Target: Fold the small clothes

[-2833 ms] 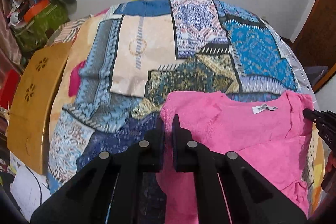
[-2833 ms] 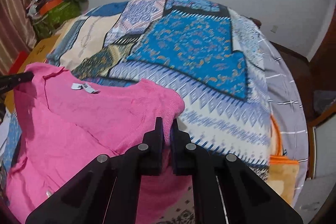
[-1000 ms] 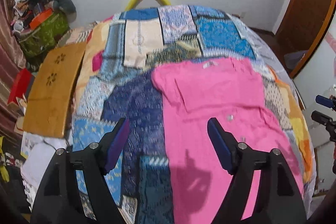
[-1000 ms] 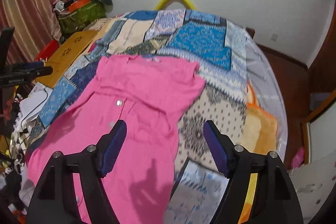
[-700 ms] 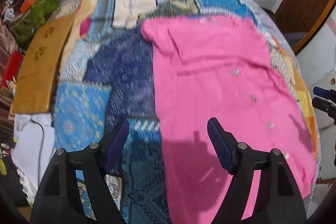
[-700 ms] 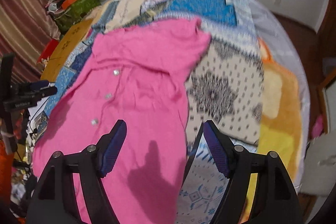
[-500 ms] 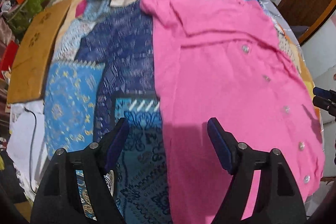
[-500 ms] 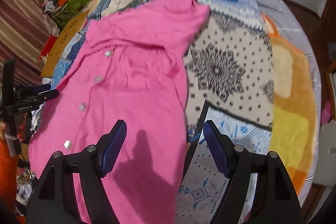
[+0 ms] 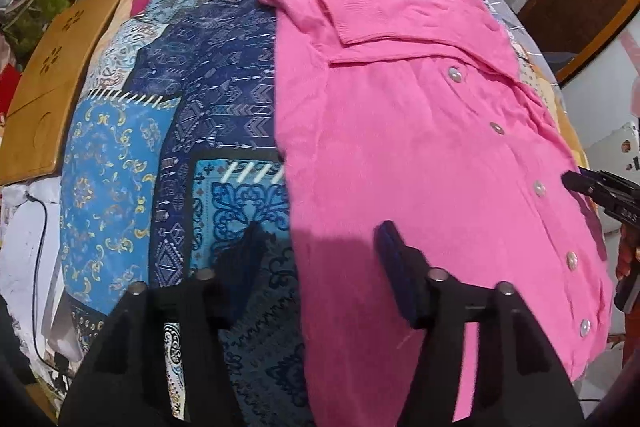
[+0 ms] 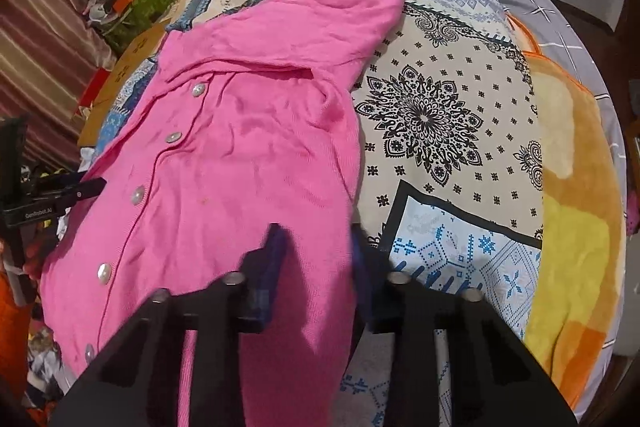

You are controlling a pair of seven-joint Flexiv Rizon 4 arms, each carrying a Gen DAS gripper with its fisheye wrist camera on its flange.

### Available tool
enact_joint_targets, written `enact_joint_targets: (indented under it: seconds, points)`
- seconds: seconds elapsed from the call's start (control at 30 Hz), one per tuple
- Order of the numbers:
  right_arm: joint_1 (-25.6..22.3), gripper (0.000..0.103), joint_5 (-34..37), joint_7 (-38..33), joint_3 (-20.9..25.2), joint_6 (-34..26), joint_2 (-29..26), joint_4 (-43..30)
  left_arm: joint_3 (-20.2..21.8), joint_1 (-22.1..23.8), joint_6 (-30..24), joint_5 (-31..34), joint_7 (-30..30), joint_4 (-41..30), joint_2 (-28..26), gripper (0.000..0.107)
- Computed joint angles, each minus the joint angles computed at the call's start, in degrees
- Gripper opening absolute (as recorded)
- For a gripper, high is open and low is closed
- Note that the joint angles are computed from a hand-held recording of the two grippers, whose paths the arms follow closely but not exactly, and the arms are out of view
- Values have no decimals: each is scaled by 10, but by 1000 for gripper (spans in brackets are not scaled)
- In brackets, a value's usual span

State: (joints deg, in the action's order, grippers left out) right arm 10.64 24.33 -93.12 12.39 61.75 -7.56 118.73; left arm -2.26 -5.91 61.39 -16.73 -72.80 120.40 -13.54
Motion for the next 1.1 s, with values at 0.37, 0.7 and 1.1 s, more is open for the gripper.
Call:
enact_joint_targets:
  seconds: [0.37, 0.7, 1.1]
  points:
    - [1, 4, 41, -48, 9, 25, -2, -19, 4, -17, 53, 56, -12, -11, 2, 4]
    - [5, 4, 1, -44, 2, 68, -20, -59, 7, -15, 108, 68, -32, -73, -22, 2]
    - [-14, 4, -62, 6, 7, 48, -76, -94, 6, -5, 14, 71, -11, -121, -54, 21]
